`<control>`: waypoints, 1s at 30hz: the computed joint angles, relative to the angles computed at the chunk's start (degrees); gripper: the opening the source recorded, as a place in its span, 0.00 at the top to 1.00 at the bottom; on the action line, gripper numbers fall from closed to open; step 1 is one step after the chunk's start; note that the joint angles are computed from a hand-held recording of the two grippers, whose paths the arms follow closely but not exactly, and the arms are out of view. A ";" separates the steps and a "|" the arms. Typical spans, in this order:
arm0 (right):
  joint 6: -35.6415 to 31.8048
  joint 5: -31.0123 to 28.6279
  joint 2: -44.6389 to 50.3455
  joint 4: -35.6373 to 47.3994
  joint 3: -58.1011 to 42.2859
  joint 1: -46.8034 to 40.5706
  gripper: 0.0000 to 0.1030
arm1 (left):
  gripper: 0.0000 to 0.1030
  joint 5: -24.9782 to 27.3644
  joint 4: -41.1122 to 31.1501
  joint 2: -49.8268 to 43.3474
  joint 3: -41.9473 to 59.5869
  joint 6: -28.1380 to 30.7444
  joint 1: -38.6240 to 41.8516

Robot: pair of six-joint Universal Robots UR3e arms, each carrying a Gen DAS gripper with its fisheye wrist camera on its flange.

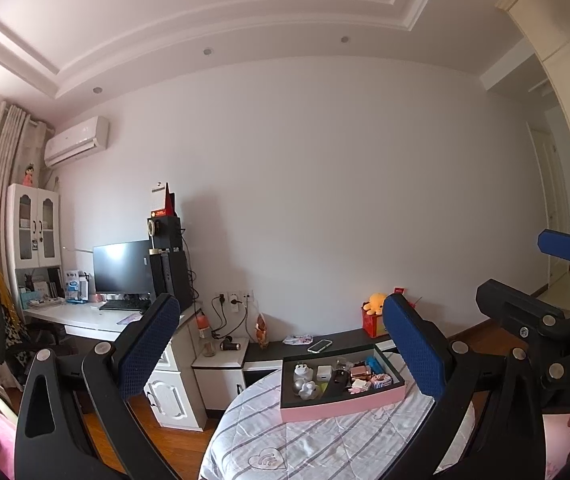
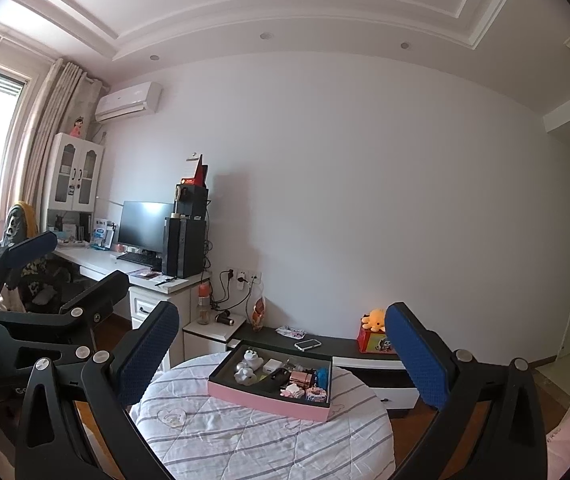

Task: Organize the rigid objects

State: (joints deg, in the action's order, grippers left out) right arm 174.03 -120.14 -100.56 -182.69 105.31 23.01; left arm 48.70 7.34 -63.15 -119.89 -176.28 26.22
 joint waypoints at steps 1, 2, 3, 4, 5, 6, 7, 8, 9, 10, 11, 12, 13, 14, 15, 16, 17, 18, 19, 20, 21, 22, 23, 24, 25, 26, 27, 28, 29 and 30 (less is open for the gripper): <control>0.03 -0.05 -0.09 0.26 -0.10 -0.04 0.00 | 0.00 0.20 -0.01 -0.24 0.16 0.04 -0.24; -0.02 -0.26 -0.07 0.47 -0.18 0.00 0.00 | 0.00 0.55 -0.21 -0.48 0.35 0.24 -0.64; -0.24 -0.86 0.18 0.32 -0.33 0.30 0.00 | 0.00 0.88 -0.42 -0.58 0.44 0.34 -0.91; -0.42 -1.58 0.44 -0.04 -0.37 0.66 0.00 | 0.00 1.35 -0.56 -0.77 0.55 0.51 -1.33; -0.45 -2.21 0.74 -0.15 -0.51 0.91 0.00 | 0.00 1.48 -0.71 -0.74 0.52 0.72 -1.44; -0.37 -2.28 0.74 -0.05 -0.49 0.88 0.00 | 0.00 1.97 -0.87 -1.23 1.05 0.88 -1.93; -0.20 -2.11 0.60 0.09 -0.35 0.66 0.00 | 0.00 2.10 -0.76 -1.32 1.07 0.91 -2.08; -0.02 -2.03 0.38 0.07 -0.09 0.61 0.00 | 0.00 2.35 -0.73 -1.43 1.16 0.82 -2.25; 0.19 -1.80 0.24 0.09 0.07 0.40 0.00 | 0.00 2.47 -0.90 -1.38 1.16 1.02 -2.32; 0.44 -1.47 0.05 0.26 0.21 0.14 0.00 | 0.00 2.56 -0.73 -1.37 1.09 1.10 -2.34; 0.60 -1.28 -0.11 0.23 0.44 0.01 0.00 | 0.00 2.66 -0.49 -1.60 1.23 1.12 -2.42; 0.72 -1.22 -0.13 0.18 0.48 -0.06 0.00 | 0.00 2.62 -0.50 -1.54 1.14 1.23 -2.37; 0.72 -1.46 0.01 0.08 0.36 0.10 0.00 | 0.00 2.49 -0.62 -1.55 1.19 1.31 -2.31; 0.68 -1.62 0.05 -0.04 0.37 0.20 0.00 | 0.00 2.27 -0.51 -1.38 1.01 1.30 -2.14; 0.67 -1.53 -0.20 -0.15 0.67 0.08 0.00 | 0.00 1.84 -0.73 -1.10 1.03 1.29 -1.74; 0.64 -1.75 -0.09 -0.22 0.58 0.25 0.00 | 0.00 1.68 -1.05 -1.01 1.16 1.40 -1.58; 0.62 -1.87 -0.09 -0.20 0.55 0.33 0.00 | 0.00 1.56 -0.98 -0.84 1.02 1.44 -1.41; 0.66 -1.96 -0.10 -0.31 0.64 0.43 0.00 | 0.00 1.42 -0.50 -0.75 0.78 1.22 -1.23; 0.68 -1.99 -0.18 -0.42 0.71 0.48 0.00 | 0.00 1.03 -0.68 -0.69 1.01 1.16 -0.94; 0.65 -1.79 -0.32 -0.45 0.80 0.31 0.00 | 0.00 0.39 -0.80 -0.38 0.88 1.12 -0.45; 0.65 -1.72 -0.23 -0.54 0.70 0.24 0.00 | 0.00 0.06 -0.83 -0.24 0.95 0.94 -0.16; 0.70 -1.76 -0.25 -0.68 0.74 0.22 0.00 | 0.00 -0.17 -0.80 -0.11 0.87 0.77 0.00; 0.64 -2.18 -0.18 -1.04 0.79 0.43 0.00 | 0.00 -0.48 -1.05 0.07 0.95 0.69 0.27; 0.62 -1.97 -0.28 -1.01 0.76 0.14 0.00 | 0.00 -0.73 -0.51 0.29 0.59 0.30 0.61; 0.73 -1.91 -0.41 -1.00 0.86 0.07 0.00 | 0.00 -0.63 -0.36 -0.01 0.79 0.30 0.46; 0.80 -1.57 -0.71 -0.85 1.09 -0.23 0.00 | 0.00 -0.95 -0.52 0.03 0.76 0.39 0.62; 0.75 -1.68 -0.66 -0.99 1.16 -0.13 0.00 | 0.00 -1.11 -0.65 0.28 0.61 0.44 0.81; 0.84 -1.70 -0.78 -0.92 1.28 -0.08 0.00 | 0.00 -0.75 -0.04 0.04 0.64 0.21 0.61; 0.92 -1.69 -0.83 -0.89 1.34 -0.08 0.00 | 0.00 -0.71 0.53 -0.05 0.50 0.01 0.65; 0.81 -1.66 -0.82 -1.07 1.38 -0.09 0.00 | 0.00 -0.86 0.98 -0.07 0.35 -0.30 0.81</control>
State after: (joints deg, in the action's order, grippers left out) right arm 174.83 -121.80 -101.37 -183.75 106.69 22.92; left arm 47.84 8.33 -63.22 -119.54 -176.58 27.02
